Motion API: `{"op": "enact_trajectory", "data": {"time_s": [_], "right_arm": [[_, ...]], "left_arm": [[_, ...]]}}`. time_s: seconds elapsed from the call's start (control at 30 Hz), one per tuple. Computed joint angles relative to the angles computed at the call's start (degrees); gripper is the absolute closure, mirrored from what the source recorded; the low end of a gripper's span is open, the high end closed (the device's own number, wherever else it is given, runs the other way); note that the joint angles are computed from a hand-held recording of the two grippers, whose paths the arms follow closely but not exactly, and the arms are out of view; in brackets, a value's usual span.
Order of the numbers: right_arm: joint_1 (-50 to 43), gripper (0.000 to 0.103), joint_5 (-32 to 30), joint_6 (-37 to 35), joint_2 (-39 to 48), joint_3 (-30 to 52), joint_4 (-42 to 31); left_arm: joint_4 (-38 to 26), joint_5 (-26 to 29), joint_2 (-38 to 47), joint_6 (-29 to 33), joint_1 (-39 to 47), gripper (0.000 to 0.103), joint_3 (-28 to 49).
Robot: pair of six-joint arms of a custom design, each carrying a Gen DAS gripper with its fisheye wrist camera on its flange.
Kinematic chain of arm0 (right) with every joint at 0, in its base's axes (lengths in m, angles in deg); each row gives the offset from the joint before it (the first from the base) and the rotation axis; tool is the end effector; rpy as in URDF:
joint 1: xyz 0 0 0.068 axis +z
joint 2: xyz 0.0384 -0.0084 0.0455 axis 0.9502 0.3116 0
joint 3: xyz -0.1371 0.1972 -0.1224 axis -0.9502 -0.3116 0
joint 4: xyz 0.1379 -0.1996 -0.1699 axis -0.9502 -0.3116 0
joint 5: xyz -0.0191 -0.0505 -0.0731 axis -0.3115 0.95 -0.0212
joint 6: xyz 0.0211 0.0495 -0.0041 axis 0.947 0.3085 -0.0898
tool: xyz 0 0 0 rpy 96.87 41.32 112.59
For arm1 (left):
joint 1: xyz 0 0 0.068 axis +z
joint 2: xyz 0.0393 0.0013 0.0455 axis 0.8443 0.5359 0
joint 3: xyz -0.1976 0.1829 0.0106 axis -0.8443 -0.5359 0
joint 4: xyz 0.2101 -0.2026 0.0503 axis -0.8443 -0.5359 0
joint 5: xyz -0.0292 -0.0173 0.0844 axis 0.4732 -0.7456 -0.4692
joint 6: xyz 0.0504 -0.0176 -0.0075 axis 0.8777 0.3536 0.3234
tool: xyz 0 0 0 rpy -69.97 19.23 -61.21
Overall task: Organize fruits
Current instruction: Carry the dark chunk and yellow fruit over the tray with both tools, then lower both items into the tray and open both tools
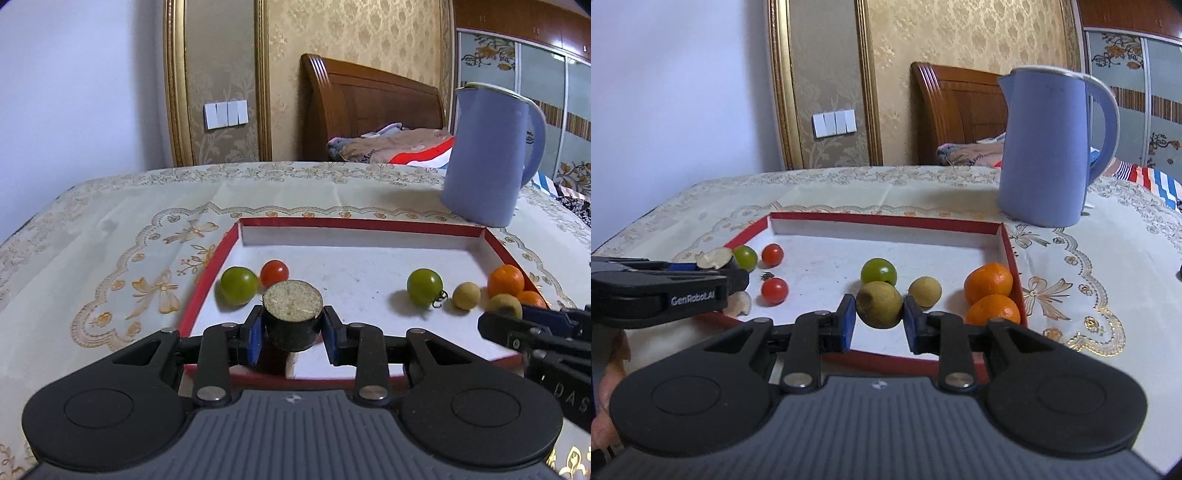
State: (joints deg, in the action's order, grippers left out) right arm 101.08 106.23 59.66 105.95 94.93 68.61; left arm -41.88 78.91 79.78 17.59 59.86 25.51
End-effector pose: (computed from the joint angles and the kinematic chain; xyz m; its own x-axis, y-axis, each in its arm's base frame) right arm 0.2271 0.1122 0.1016 -0.4870 0.0811 -0.8696 -0.0225 0.9942 0.1053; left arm 0.2810 0.0046 0.1095 -0.5390 0.1196 -0.8337 0.1895 0.9817 0.0184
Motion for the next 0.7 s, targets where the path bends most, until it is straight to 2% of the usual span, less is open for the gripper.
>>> {"op": "enact_trajectory", "data": {"time_s": [0.43,0.7], "right_arm": [[-3.31,0.077,-3.59,-1.03,12.52,8.6,-1.86],[-3.76,0.077,-3.11,-1.21,16.16,11.97,-2.51]], "left_arm": [[1.08,-7.06,9.97,-1.22,-5.23,0.071,7.98],[-0.17,-7.88,15.53,-2.77,-5.84,0.071,12.64]]}}
